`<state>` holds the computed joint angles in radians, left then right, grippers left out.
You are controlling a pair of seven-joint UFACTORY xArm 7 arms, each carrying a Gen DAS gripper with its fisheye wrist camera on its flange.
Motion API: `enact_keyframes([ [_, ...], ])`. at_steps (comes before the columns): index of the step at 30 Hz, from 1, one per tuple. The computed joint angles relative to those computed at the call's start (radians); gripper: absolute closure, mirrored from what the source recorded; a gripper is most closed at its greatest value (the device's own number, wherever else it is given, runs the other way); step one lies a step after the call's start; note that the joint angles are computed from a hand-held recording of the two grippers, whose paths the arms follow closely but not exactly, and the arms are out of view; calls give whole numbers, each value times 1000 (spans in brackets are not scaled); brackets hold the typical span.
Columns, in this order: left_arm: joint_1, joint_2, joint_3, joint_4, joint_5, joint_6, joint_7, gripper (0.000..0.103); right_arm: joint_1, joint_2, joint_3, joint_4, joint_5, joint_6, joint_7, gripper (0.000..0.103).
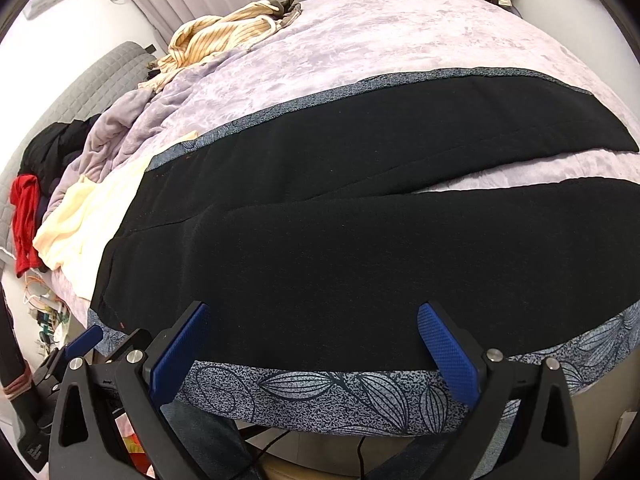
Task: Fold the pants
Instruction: 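Position both grippers at the grey patterned band of the black pants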
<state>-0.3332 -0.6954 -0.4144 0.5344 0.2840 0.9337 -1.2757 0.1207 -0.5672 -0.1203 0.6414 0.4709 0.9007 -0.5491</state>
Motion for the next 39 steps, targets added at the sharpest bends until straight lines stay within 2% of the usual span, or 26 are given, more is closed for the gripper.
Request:
enact_keyframes([
  [16,-4,70,6,37,11,-7,14,1,-24,9,-1,-6,-18,-5,34,0],
  [39,-17,81,28,17,-2,8,40,1,-23,-39,26,-40,-90,-1,104,0],
])
